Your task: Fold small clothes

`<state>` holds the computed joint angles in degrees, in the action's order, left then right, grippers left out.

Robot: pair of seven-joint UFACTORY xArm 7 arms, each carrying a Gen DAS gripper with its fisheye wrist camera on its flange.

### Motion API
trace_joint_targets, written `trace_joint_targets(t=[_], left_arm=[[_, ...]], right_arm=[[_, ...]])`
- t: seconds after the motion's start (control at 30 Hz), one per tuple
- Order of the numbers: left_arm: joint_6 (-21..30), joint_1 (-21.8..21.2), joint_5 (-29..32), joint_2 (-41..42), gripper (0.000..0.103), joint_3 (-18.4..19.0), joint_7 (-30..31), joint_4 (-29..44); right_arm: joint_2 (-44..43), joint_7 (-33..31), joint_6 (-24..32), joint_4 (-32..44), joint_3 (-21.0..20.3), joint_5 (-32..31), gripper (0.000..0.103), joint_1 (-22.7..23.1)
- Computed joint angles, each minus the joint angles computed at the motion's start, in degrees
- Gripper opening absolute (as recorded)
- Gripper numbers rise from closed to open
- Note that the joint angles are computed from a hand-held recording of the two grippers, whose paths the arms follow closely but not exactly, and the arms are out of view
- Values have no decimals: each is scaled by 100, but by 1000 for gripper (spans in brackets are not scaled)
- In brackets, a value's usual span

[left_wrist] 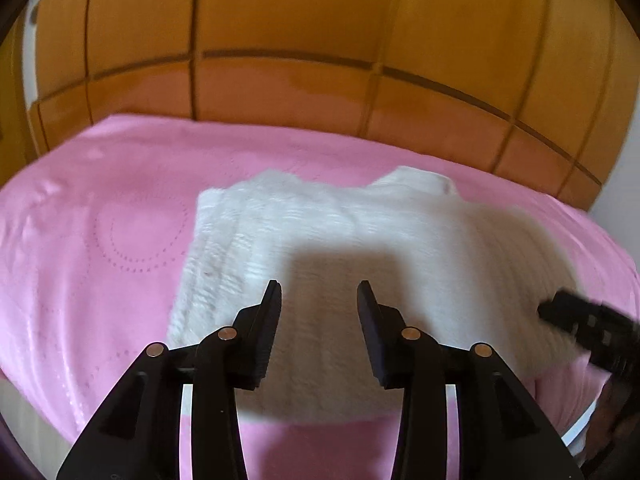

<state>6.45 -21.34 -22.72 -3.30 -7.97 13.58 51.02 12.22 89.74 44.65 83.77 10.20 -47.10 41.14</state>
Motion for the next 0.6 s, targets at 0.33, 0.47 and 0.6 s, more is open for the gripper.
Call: trace_joint_targets(t=[0.33,0.47,0.6], left_arm=[[347,-218,182,-124,38,-149,-2,-157],[324,-123,905,-76,38,-243,-507,-218],[305,-128,1174,-144,38,-239,-744,-279]], right_arm=[[-1312,883,608,-1792,402,838,73,-595],[-1662,1616,-56,-2484,472,708,78,-852],[-1431,1301,877,-1931,802,681,78,-910]])
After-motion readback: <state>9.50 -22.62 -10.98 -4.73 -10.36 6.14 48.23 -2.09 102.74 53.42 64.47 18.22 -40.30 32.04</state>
